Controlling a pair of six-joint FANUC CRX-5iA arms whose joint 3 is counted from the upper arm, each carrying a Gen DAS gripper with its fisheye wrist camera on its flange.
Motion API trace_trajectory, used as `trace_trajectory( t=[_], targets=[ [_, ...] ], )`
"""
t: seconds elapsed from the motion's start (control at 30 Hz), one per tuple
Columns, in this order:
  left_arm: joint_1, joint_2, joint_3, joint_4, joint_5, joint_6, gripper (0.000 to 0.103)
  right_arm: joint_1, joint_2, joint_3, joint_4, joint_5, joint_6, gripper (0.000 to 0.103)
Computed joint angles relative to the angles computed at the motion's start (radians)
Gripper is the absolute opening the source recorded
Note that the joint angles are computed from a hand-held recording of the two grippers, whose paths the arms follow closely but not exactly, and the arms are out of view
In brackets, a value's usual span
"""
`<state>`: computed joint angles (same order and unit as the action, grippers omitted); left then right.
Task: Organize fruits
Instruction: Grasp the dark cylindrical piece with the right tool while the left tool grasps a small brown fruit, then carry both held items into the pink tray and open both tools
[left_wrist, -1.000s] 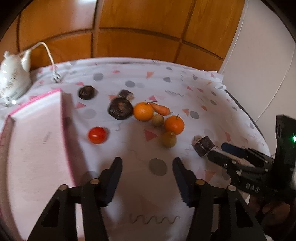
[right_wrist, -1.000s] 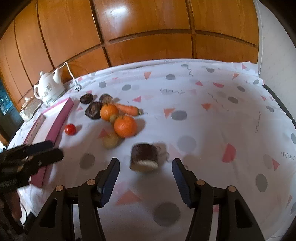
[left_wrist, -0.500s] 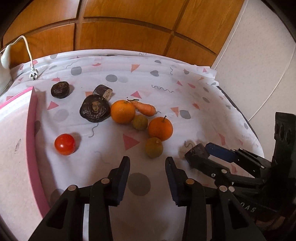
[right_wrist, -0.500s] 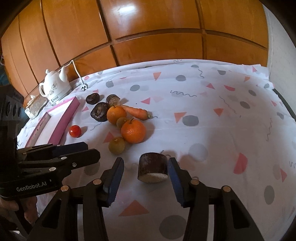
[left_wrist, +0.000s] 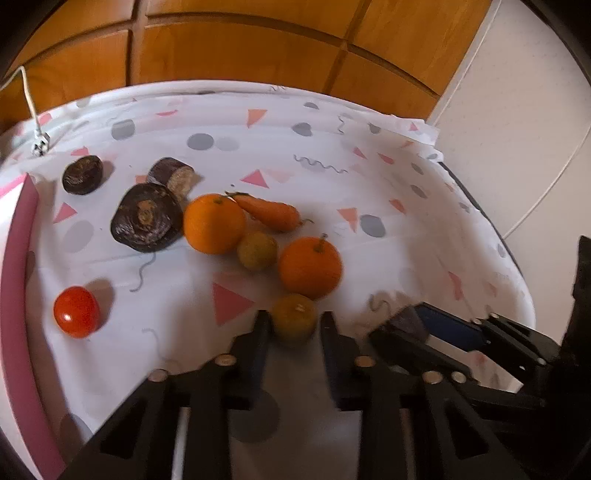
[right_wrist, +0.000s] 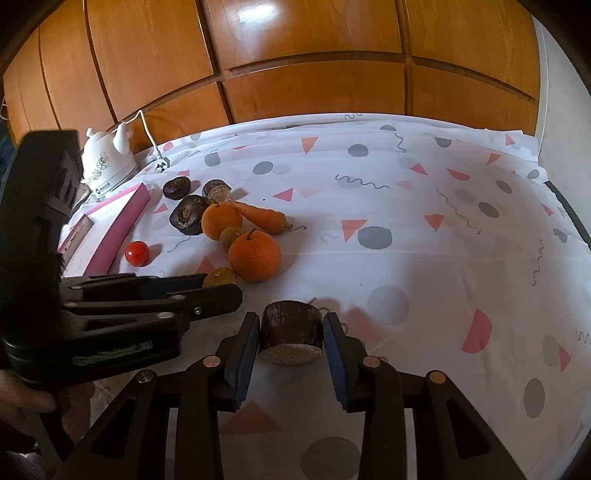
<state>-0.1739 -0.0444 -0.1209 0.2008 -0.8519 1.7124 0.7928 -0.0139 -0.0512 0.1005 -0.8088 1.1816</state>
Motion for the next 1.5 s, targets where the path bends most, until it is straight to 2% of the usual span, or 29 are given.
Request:
trace_trajectory(
  t=[0.17, 0.63, 1.07, 1.23, 1.5],
  targets=[
    [0.001, -0.020, -0.021, -0.003, 0.017, 0.004, 0.025, 0.006, -0.001, -0.006, 0.015, 0.004, -0.016, 0.036],
    [0.006, -0.142, -0.061, -0.116, -0.023, 0.113, 0.025, 0.048, -0.002, 0.003, 0.008, -0.015, -0.009, 0.035],
    [0.001, -0.242, -0.052, -0.285, -0.066, 0.271, 0.025, 0.109, 0.009, 0.010, 0.051, -0.021, -0.013, 0.035],
    [0.005, -0.274, -0.045, -0.340, -0.088, 0.323, 0.025, 0.124, 0.016, 0.030, 0.038, -0.020, 0.014, 0.035],
    [0.067, -0.338, -0.070, -0.370, -0.119, 0.371, 0.025, 0.156, 0.036, 0.090, -0.005, -0.015, 0.096, 0.035]
  ],
)
